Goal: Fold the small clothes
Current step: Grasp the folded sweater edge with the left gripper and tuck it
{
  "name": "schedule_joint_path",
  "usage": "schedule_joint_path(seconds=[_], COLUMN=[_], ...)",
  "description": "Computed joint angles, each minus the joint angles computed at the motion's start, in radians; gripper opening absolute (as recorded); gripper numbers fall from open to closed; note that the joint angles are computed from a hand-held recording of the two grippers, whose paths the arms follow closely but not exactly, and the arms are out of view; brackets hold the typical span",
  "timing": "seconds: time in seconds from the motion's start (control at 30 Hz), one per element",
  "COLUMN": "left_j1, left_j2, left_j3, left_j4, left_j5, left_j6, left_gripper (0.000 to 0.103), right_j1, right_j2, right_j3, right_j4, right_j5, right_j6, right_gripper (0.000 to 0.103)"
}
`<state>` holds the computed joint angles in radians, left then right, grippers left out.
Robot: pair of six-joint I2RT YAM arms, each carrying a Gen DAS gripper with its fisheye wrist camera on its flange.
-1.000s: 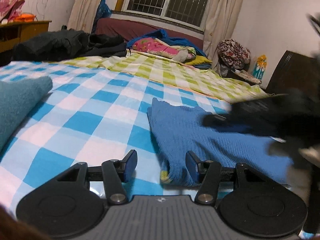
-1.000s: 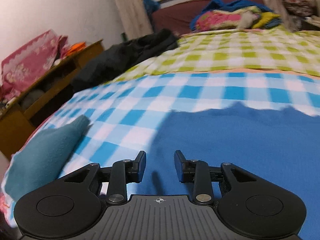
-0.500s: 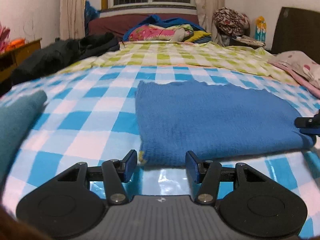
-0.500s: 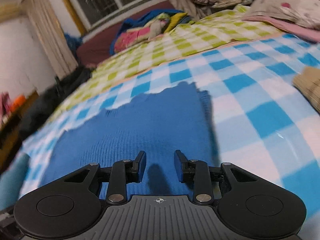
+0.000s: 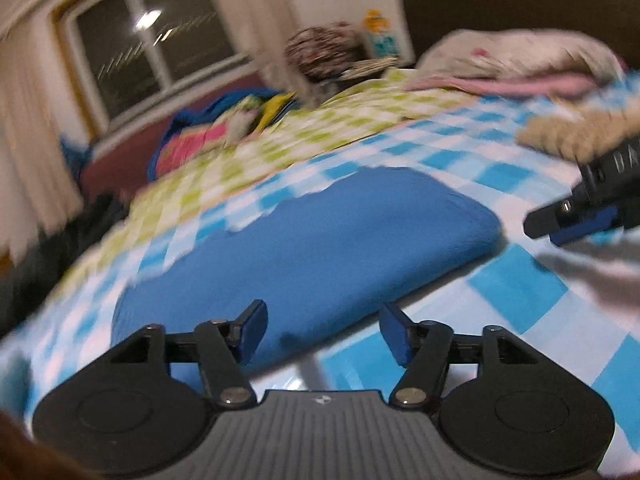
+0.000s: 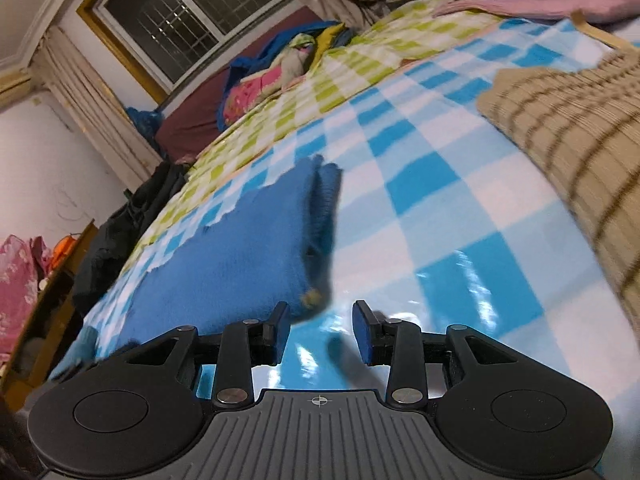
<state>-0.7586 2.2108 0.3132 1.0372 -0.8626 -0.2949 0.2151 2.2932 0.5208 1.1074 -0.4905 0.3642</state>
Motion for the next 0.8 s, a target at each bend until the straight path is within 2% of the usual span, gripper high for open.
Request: schedule_joint_path(seconds=[0.13, 0.23, 0.5, 0.8], left_j1=[-0.021, -0.032, -0.042, -0.024], left_j2=[0.076, 0.120, 0.150, 0.186], left_j3=[0.151, 0.208, 0.288, 0.391], left_j4=[-0.075, -0.064, -0.077, -0.110], left_j5=[-0.045, -0.077, -0.091, -0.094], left_j6=[0.140, 0.189, 0.219, 0.282], left_gripper=[0.069, 0.069, 0.069, 0.068], right_j1=[-0.069, -0.118, -0.180, -0.195], right_j2=[0.024, 0.027, 0.034, 0.049], right_j3=[0.040, 0.044, 0.064, 0.070], right_j4=[-0.043, -0.040, -0.055, -0.050], right_j5=[-0.083, -0.132, -0.222, -0.239], right_j6=[-0.003, -0.003, 0.006, 0.013], right_gripper=[0.036, 0.037, 0.038, 0.038])
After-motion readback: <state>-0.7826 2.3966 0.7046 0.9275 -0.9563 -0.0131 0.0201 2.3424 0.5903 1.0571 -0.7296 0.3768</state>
